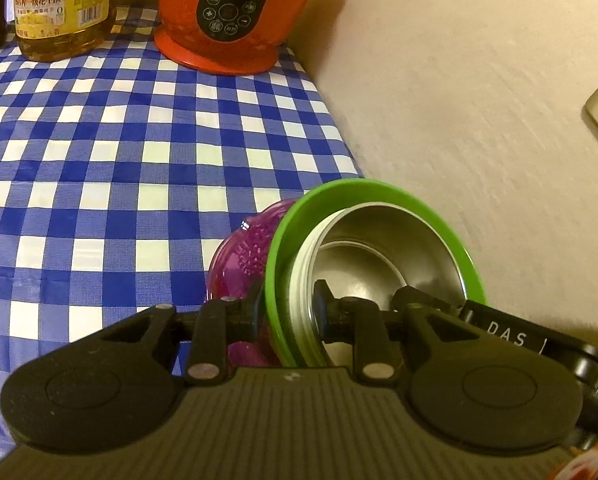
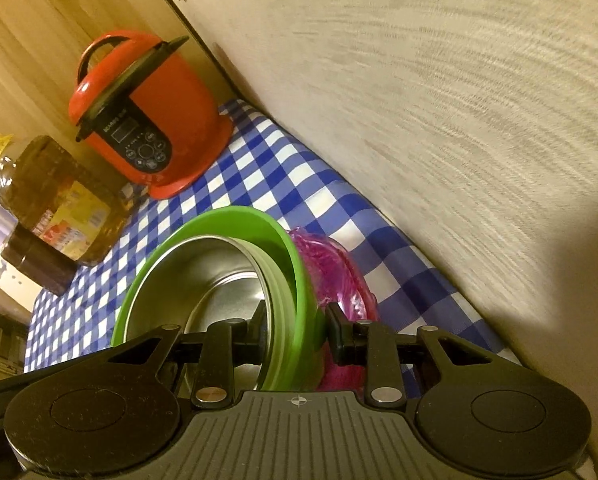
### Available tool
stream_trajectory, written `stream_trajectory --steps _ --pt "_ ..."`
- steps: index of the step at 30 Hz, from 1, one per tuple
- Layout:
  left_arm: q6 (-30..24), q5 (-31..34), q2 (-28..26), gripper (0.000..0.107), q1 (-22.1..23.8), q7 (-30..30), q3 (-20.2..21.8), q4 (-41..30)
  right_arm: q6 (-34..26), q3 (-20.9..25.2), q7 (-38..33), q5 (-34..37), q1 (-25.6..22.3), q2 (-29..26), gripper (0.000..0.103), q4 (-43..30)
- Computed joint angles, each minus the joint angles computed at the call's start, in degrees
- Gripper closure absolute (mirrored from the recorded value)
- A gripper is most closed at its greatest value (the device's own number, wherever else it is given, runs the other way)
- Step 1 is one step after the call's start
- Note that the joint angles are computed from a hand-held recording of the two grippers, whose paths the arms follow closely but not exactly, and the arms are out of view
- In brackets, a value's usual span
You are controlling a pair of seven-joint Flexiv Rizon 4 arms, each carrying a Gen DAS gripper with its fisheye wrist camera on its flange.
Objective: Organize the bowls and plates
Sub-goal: 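Lower the green bowl stack onto the pink plates with both tools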
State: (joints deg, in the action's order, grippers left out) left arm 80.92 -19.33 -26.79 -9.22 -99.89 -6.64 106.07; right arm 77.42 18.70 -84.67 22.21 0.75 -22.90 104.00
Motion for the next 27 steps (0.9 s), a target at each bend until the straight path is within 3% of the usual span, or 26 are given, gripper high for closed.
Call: stream_trajectory --steps 16,27 --pt "0.10 0.62 -1.34 0.084 -0.31 -0.85 0.76 -0.96 0.59 0.32 0.45 -1.93 -0.06 -2.30 0.075 -0.92" --pt "3.36 -1.20 -1.67 0.084 1.95 2.02 -2.51 0.48 2.48 1.37 -0.69 -3.06 -0.75 -2.86 0.074 -0.46"
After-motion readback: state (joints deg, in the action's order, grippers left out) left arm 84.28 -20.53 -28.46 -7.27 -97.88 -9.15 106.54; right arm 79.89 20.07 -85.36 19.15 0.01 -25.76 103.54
